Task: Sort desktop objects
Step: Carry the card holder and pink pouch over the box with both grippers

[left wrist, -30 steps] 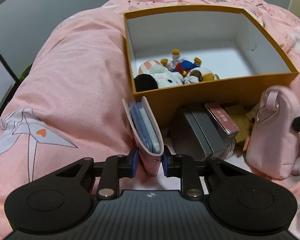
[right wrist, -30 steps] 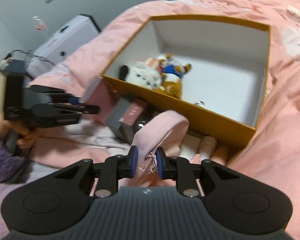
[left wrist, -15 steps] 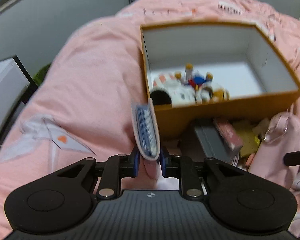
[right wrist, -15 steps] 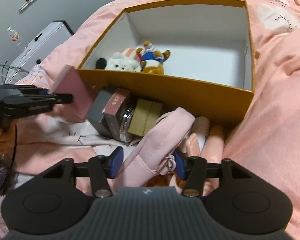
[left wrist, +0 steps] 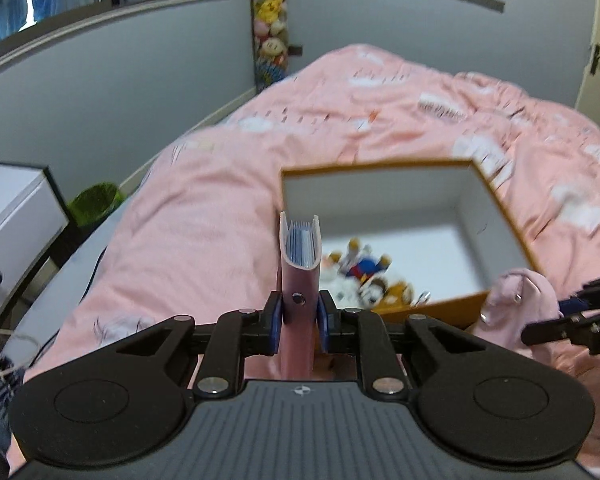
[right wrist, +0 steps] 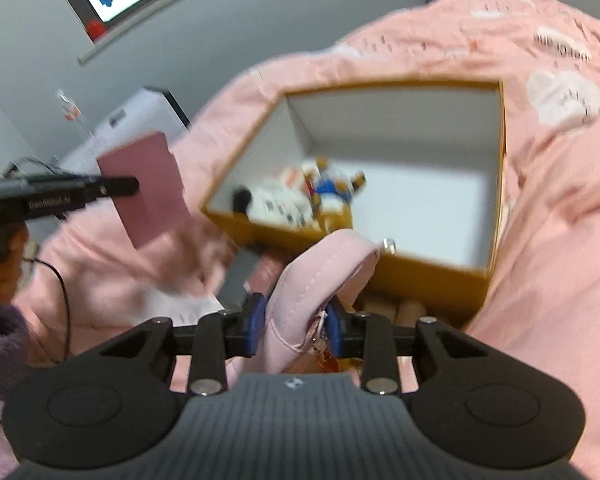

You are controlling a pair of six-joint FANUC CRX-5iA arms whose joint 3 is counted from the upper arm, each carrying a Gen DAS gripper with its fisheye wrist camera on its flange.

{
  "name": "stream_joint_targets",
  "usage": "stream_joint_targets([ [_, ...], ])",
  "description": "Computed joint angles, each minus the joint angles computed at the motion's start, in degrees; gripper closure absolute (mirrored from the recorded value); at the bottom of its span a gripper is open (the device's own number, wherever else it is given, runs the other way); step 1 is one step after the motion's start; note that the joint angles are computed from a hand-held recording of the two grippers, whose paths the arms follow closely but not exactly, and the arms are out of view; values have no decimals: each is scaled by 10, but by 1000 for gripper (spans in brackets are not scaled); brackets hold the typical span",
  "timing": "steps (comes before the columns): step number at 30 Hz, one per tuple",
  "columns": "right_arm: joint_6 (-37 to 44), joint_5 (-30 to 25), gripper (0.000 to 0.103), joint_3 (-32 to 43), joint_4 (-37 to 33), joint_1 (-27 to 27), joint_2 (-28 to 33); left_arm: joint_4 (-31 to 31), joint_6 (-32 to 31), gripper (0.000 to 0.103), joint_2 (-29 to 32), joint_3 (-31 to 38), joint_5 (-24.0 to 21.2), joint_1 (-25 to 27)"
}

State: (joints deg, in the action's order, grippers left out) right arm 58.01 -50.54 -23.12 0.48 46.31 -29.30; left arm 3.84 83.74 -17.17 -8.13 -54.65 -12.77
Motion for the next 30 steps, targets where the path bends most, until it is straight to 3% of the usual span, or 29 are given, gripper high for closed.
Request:
stream_joint_targets([
  [9, 65, 60, 69, 30, 54, -27, 4, 142, -79, 83, 47, 9, 41, 3],
  [13, 153, 51, 69, 81, 0, -76, 45, 180, -113, 83, 95, 36, 30, -10],
  [17, 226, 17, 69, 133, -45, -114, 98, 166, -108, 83, 153, 87, -2, -31],
  [23, 313, -60, 69, 204, -95, -154, 187, 207, -128, 83, 240, 139, -64, -34],
  [30, 363, -138, 69, 258, -127, -178, 262, 201, -109, 83, 327, 224, -151, -34],
])
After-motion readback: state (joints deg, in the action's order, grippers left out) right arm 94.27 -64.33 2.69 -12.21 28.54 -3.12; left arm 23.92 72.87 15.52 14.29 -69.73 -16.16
